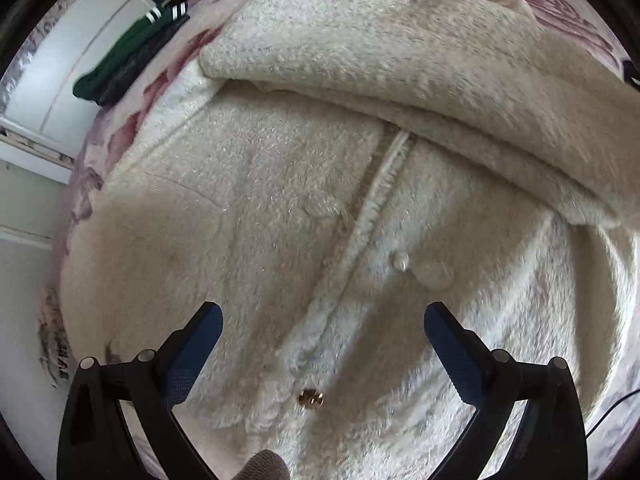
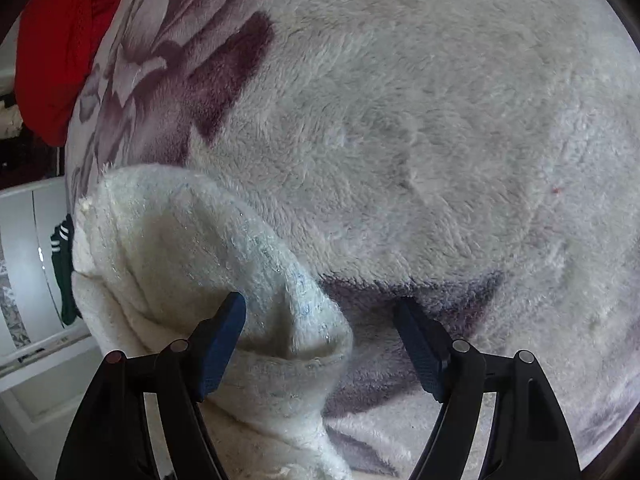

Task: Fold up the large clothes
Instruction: 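Grasp the white cardigan's hem corner with the right gripper and lift it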

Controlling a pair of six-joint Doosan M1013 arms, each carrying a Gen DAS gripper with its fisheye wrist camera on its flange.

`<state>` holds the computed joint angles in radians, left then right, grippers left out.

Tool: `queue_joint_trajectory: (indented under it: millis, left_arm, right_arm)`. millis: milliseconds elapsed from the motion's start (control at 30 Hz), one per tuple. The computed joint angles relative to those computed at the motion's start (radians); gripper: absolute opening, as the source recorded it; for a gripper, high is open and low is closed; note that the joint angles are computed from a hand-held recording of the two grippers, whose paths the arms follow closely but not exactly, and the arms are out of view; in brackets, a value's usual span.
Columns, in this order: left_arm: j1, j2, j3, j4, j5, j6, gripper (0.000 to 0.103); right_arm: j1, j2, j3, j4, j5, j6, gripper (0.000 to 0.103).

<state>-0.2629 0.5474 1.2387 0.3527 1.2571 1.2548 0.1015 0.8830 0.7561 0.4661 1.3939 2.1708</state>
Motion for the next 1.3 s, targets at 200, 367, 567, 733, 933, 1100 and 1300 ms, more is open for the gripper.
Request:
queue_joint_trajectory:
  millis: [200,367,567,733,933,1100,1300]
  left_arm:
    - [-0.031,-0.041,0.042,0.044,-0.004,-0.009,0.103]
    - [-0.050,-0.072,0.083,0.032,0.001,0.008,0.103]
    - [-0.064,-0.083,0.109,0.043,0.009,-0.028,0.103]
    - [-0.078,-0.090,0.112,0.096,0.020,-0.138,0.103]
    - [-0.084,-0.081,0.089,0.111,0.049,-0.167,0.103]
    - [-0.088,-0.081,0.086,0.124,0.042,-0.149,0.103]
    - [-0.094,-0.084,0.095,0.079,0.054,-0.121,0.103]
  right_arm:
    - [0.015,-0.011,-0.009,-0.035,0.021,-0.094,0.008]
    - [0.022,-0.055,0.014,-0.201,-0.021,-0.068,0.000]
    - [-0.054,-0.061,0.054,0.076,-0.049,-0.129,0.013]
    - [-0.058,-0.033,0.010,0.180,-0.006,-0.235,0.070]
    - [-0.005,0.090,-0.162,0.079,0.149,-0.199,0.045]
    - [0.043,0.079,-0.215,-0.124,0.166,-0.289,0.002]
    - [0.025,0.026,-0.112,-0.140,0.076,-0.225,0.005]
